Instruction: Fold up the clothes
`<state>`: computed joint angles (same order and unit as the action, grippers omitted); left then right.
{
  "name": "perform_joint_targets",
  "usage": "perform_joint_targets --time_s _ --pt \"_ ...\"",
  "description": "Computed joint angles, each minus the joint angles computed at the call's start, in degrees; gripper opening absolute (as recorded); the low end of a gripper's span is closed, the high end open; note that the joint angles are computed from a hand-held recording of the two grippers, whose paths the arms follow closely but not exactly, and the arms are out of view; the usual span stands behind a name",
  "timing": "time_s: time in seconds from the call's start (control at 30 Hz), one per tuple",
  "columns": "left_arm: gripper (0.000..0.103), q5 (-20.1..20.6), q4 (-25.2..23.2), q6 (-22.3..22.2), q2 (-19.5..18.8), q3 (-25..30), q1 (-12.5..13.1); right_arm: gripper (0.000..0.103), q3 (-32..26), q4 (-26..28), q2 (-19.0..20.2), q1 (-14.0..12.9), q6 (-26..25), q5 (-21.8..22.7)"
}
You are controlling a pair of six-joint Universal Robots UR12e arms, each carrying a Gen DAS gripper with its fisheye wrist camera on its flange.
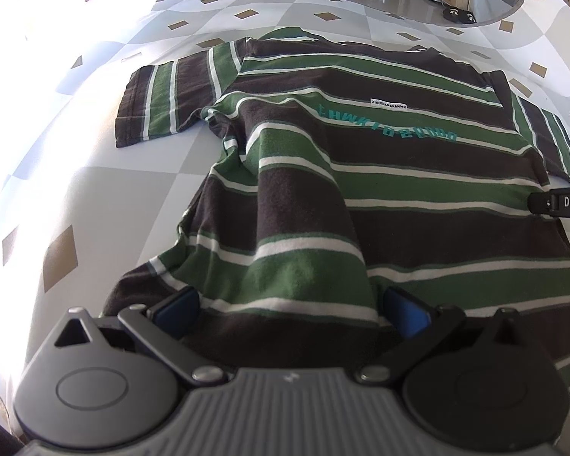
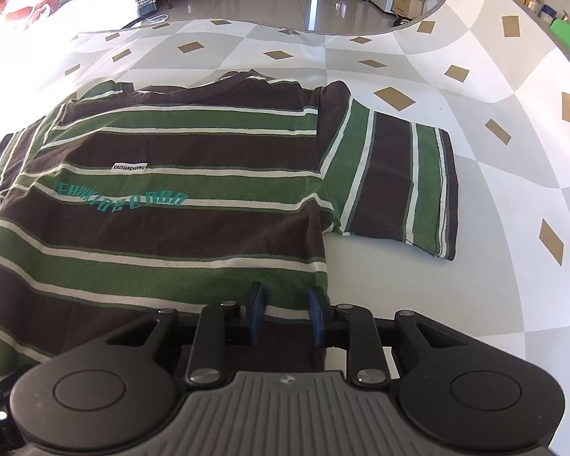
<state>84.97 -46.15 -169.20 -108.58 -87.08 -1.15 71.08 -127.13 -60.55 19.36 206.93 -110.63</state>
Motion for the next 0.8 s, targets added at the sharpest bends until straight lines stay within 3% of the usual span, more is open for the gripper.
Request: perform_joint_targets --time_s 0.13,0.23,0.37,0.57,0.8 --pt "0.103 -0.4 1.1 1.1 1.0 -1.6 0.7 0.02 -0.6 2.0 0.4 0.3 1.5 -4.0" --pt "0.103 -1.1 2.0 2.2 1.9 -2.8 1.2 0.02 0.1 1.5 -0.2 -0.3 3.9 -2.6" --pt "0.103 -1.9 2.0 4.2 2.7 -3.7 1.8 0.026 1.2 0.6 -1.1 -1.1 8.2 0.2" --pt "0.103 -4.3 2.4 1.2 4.1 -4.8 4.0 0.037 5.0 -6.2 -3.8 -2.3 17.2 7.1" --pt "0.103 -7.4 1.2 -4.3 3.2 -3.1 6.1 0.041 6.4 -11.5 -4.4 -1.3 15.2 12.5"
